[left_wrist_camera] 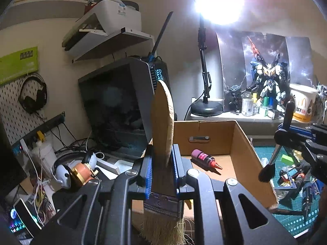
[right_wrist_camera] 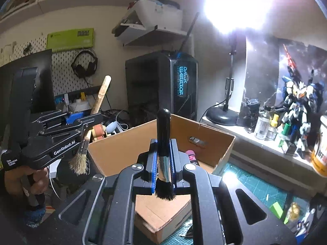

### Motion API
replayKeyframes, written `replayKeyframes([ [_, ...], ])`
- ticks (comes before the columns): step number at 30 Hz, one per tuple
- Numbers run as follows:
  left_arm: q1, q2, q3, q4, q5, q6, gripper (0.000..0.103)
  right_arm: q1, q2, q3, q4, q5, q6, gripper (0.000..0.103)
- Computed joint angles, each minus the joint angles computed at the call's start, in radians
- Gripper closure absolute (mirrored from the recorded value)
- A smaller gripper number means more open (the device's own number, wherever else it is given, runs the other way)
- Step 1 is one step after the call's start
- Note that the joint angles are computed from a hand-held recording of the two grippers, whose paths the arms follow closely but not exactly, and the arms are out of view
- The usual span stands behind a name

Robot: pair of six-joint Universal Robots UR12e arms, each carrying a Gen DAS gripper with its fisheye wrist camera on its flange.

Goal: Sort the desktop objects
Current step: 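Carry both held brushes up from the mat over the cardboard box, then lower both brushes into the box and open both tools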

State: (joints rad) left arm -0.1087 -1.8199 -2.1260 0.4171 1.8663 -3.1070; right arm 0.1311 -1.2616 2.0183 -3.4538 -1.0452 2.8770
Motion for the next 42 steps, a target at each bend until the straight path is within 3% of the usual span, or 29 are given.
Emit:
replayKeyframes([
  [6,0.006,-0.025,0.054,-0.043,0.017,0.016,0.086,0.015,0.019,-0.051,0.050,-0.032,-0.014,0.093],
  [13,0.018,-0.073,0.134,-0.176,0.009,0.025,0.086,0.027,0.058,-0.128,0.157,-0.061,-0.014,0.093],
  [26,0.025,-0.140,0.260,-0.430,-0.013,0.034,0.086,0.028,0.142,-0.264,0.377,-0.048,0.003,0.093],
  [31,0.027,-0.157,0.285,-0.480,-0.023,0.025,0.086,0.029,0.162,-0.285,0.408,-0.050,0.005,0.093],
  [42,0.025,-0.166,0.300,-0.503,-0.036,0.028,0.086,0.028,0.170,-0.297,0.430,-0.060,0.015,0.093],
])
